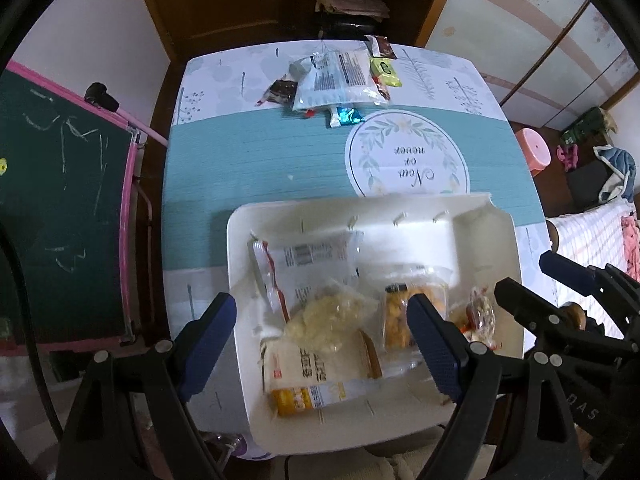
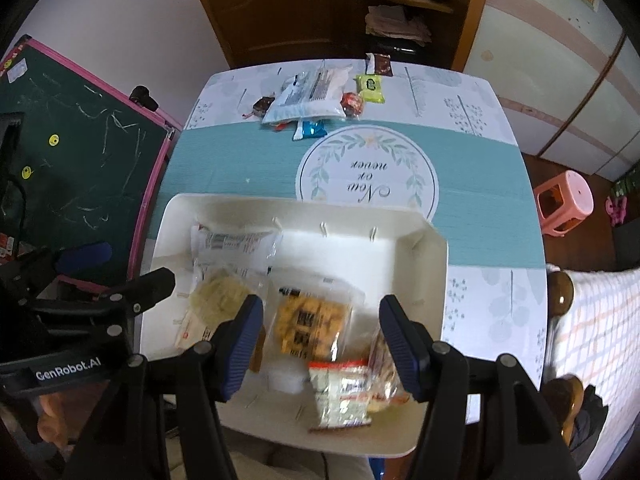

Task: Organize snacks
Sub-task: 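Withdraw both open tools from the tray to the snack pile, then grasp the large white printed bag with the left tool while the right tool grasps the orange wrapped snack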

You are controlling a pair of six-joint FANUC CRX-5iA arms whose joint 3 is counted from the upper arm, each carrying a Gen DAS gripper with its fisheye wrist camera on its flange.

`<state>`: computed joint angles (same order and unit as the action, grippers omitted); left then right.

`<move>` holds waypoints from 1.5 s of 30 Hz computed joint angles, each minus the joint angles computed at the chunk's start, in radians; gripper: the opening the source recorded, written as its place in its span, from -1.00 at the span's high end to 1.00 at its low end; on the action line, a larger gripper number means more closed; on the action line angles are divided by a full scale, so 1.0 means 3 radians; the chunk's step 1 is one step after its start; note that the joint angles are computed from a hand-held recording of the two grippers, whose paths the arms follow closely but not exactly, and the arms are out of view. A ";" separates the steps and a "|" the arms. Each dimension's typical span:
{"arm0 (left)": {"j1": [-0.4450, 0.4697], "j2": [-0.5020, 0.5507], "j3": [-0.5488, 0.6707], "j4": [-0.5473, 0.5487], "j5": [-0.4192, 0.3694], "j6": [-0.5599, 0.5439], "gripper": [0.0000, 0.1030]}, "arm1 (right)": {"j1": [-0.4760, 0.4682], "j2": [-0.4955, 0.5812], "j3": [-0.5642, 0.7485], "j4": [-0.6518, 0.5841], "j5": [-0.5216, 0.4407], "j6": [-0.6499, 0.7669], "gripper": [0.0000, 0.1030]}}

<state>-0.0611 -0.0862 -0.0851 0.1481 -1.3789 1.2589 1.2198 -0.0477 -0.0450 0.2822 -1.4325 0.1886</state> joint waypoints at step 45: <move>-0.0923 0.2567 0.2431 -0.1010 0.0441 0.1192 -0.16 | -0.2532 0.1343 0.0844 -0.1769 0.1333 0.1995 -0.18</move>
